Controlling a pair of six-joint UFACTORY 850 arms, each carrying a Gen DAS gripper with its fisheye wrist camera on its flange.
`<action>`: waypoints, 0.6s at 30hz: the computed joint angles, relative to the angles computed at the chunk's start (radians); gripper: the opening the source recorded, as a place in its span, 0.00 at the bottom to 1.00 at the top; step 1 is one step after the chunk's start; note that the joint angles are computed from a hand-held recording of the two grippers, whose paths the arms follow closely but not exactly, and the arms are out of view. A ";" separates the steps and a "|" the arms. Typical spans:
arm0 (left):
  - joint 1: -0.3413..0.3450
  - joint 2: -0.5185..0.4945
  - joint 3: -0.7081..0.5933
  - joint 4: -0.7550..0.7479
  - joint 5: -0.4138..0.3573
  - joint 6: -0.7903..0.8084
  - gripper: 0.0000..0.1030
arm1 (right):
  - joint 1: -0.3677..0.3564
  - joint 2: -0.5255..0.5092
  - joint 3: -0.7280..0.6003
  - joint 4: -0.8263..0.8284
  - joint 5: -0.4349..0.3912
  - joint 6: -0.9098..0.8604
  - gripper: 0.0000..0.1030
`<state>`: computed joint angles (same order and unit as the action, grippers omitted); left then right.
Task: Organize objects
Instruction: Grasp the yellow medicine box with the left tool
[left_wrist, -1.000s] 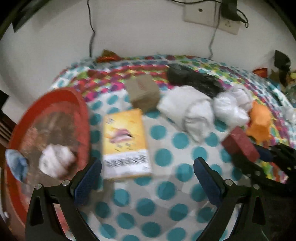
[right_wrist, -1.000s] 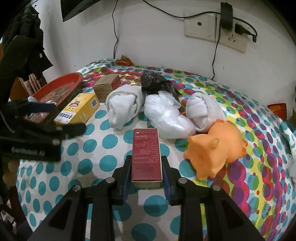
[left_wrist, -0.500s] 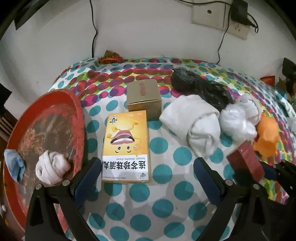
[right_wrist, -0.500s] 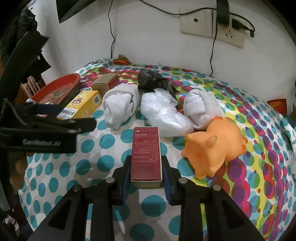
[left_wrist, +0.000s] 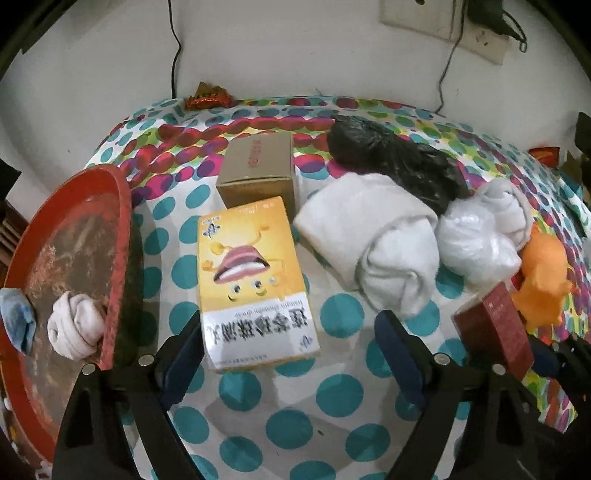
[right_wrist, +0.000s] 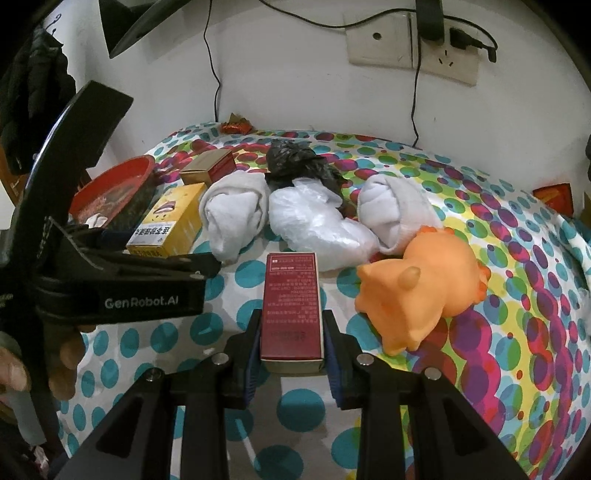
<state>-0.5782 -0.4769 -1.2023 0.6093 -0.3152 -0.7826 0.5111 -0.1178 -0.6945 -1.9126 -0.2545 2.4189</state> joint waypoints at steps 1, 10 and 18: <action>0.003 -0.006 -0.008 -0.005 -0.008 0.000 0.84 | 0.004 0.001 0.000 0.017 -0.003 -0.015 0.29; 0.026 -0.020 -0.023 -0.099 0.043 0.038 0.60 | 0.008 -0.004 -0.006 0.065 -0.013 -0.069 0.29; 0.025 0.000 0.001 -0.088 0.066 0.044 0.48 | 0.017 -0.013 -0.015 0.110 -0.026 -0.110 0.29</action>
<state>-0.5530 -0.4770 -1.2012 0.5213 -0.2495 -0.7390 0.5277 -0.1308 -0.7096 -1.8022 -0.2806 2.3087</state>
